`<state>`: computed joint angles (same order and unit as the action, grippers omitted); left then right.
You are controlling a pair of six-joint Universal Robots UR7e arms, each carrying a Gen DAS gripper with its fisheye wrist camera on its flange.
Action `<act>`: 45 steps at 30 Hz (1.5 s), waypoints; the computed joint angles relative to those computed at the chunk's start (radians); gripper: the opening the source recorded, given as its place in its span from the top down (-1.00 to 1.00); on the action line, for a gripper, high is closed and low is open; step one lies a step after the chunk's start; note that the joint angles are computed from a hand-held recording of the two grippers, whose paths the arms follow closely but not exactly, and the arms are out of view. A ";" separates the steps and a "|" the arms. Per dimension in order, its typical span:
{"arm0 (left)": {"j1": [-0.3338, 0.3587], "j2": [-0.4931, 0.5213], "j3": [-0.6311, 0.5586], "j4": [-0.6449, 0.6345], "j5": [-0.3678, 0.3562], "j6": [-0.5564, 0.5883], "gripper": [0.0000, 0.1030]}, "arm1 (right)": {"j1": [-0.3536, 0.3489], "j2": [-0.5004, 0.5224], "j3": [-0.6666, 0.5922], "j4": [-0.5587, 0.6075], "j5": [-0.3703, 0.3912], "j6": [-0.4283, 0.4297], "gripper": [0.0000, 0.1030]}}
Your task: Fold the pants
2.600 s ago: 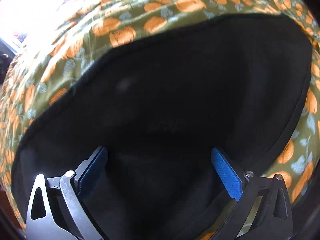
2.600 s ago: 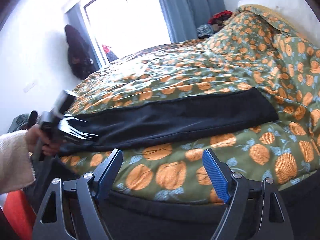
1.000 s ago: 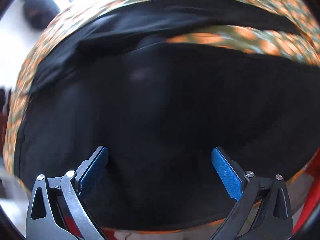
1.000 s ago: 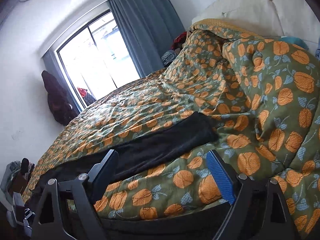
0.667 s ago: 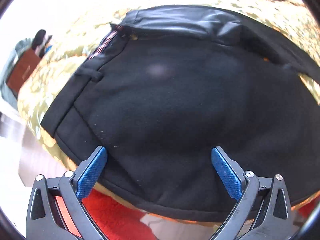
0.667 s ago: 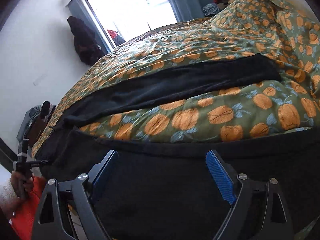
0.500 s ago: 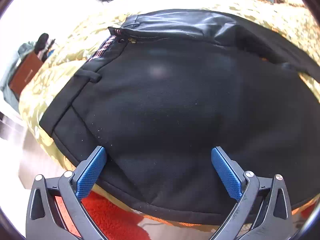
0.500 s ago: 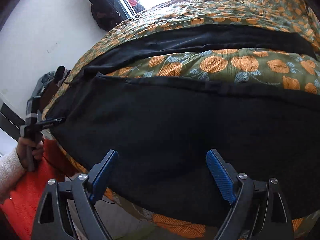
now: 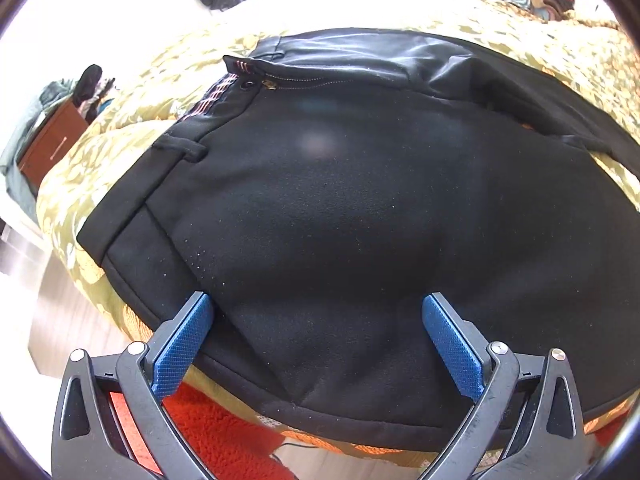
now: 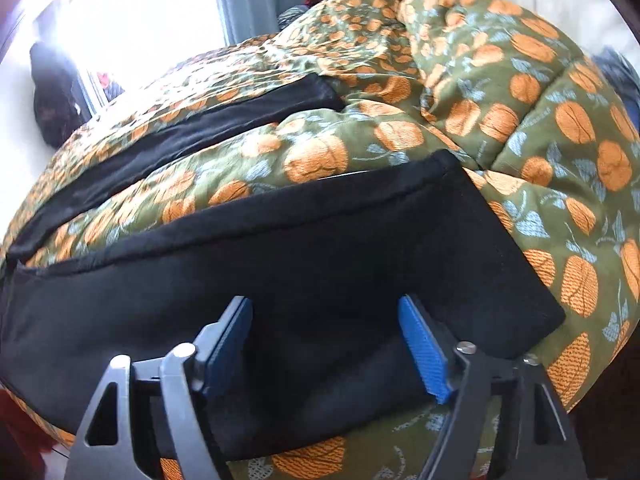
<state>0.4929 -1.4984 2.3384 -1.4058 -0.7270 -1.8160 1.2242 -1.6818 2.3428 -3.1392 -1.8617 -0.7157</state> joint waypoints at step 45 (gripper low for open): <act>0.028 0.069 -0.192 -0.165 0.197 0.312 -0.98 | 0.071 0.097 -0.014 -0.099 -0.143 0.052 -1.00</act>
<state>0.5204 -1.4293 2.1460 -1.5708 -0.5298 -1.5042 1.2949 -1.5845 2.3287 -3.2386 -2.0042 -0.6641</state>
